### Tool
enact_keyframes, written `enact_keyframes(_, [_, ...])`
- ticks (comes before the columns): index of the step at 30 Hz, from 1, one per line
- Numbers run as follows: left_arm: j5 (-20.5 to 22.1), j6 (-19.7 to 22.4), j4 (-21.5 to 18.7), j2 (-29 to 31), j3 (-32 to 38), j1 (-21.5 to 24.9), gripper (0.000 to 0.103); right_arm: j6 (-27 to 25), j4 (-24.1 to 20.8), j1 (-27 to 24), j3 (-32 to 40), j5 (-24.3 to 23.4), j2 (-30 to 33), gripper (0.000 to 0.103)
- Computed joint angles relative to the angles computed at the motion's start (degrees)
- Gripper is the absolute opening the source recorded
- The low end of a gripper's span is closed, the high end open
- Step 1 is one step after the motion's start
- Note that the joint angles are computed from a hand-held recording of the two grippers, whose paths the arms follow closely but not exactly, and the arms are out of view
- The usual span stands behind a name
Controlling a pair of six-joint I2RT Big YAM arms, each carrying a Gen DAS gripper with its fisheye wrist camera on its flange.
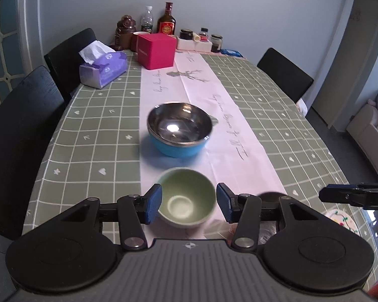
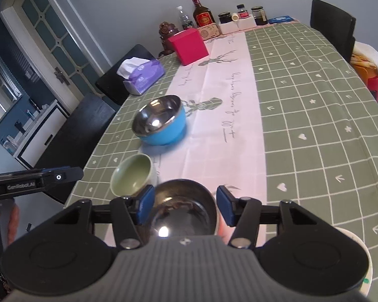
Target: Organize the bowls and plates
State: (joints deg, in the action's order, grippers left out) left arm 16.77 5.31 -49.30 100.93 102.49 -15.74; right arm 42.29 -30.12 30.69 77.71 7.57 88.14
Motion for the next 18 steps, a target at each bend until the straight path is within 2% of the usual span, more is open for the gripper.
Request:
enact_keyframes(2, [0.61, 0.24, -0.03, 1.51, 1.88, 0.87, 0.057, -0.29, -2.03, -0.44, 2.72, -1.10, 1.67, 0.054])
enact_keyframes(8, [-1.34, 2.01, -1.62, 6.34, 8.30, 2.03, 0.057, -0.88, -8.61, -1.95, 13.51, -4.39, 8.59, 0.056])
enact_keyframes(13, [-1.78, 0.16, -3.50, 11.04, 14.38, 2.48, 0.057, -1.56, -15.39, -2.94, 24.46, -5.54, 15.94, 0.055])
enact_keyframes(18, [-1.38, -1.71, -6.56, 16.08, 21.81, 2.55, 0.057, 1.22, -21.86, -4.13, 34.36, -7.09, 22.95, 0.052])
